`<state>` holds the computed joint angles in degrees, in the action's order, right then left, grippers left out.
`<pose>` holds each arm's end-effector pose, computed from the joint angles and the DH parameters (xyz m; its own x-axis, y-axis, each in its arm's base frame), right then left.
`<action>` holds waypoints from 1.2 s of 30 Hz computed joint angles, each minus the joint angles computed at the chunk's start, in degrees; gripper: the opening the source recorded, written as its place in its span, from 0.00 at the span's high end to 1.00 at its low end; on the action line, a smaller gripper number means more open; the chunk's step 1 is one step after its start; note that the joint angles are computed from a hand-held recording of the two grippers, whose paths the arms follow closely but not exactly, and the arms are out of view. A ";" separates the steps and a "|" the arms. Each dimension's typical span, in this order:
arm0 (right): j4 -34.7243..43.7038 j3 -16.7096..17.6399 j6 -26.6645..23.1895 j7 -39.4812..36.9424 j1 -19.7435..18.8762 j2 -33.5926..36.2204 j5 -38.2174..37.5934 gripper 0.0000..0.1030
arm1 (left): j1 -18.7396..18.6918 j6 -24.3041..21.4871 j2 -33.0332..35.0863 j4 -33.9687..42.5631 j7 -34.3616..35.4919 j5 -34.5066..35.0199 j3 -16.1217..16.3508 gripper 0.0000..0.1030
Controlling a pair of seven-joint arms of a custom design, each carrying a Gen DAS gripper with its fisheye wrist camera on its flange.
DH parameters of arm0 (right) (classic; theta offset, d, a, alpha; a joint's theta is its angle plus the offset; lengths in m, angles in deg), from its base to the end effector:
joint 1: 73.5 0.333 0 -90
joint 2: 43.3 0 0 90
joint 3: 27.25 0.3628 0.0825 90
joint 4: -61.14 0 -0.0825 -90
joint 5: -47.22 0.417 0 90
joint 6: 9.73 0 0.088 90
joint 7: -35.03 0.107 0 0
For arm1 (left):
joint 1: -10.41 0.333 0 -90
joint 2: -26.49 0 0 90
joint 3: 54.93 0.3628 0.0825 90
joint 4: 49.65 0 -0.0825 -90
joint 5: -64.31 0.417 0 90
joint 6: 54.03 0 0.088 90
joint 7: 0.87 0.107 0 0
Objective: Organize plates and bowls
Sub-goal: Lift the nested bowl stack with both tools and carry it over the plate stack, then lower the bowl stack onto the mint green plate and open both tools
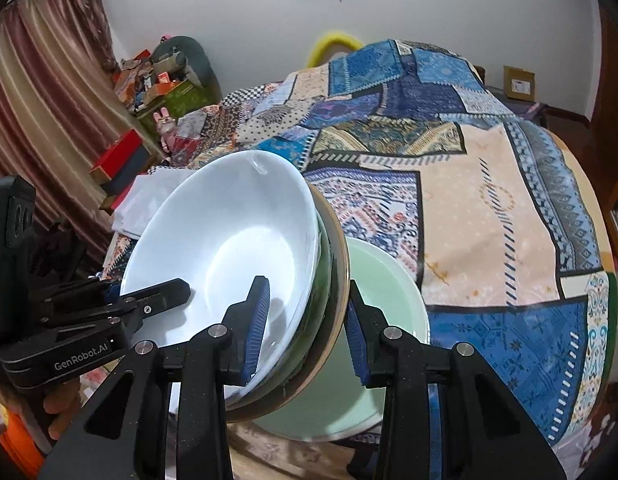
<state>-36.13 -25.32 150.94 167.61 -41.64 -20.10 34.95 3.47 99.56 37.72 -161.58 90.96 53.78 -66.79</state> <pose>0.6246 0.4255 0.4680 0.1135 -0.9469 -0.3007 -0.8109 0.0866 -0.5788 0.6434 -0.2045 0.4681 -0.2444 -0.9534 0.1769 -0.8587 0.1281 -0.4963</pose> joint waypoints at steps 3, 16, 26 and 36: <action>-0.54 0.59 -0.14 -0.59 -0.73 0.17 1.13 0.68 | -0.49 -0.79 1.23 1.02 -0.57 0.86 0.03 0.70; -1.62 2.34 -1.24 -3.76 -2.99 1.56 6.83 0.68 | -1.48 -4.12 6.90 5.19 -2.47 3.70 -0.18 0.70; -2.17 1.89 -0.04 -4.34 -2.46 1.58 6.63 0.65 | -0.73 -3.98 8.45 5.83 -1.36 2.08 -1.07 0.70; -3.28 -2.46 -1.12 1.96 1.40 -1.32 -2.27 0.63 | -1.13 -2.98 5.72 3.85 -3.18 3.71 0.16 0.69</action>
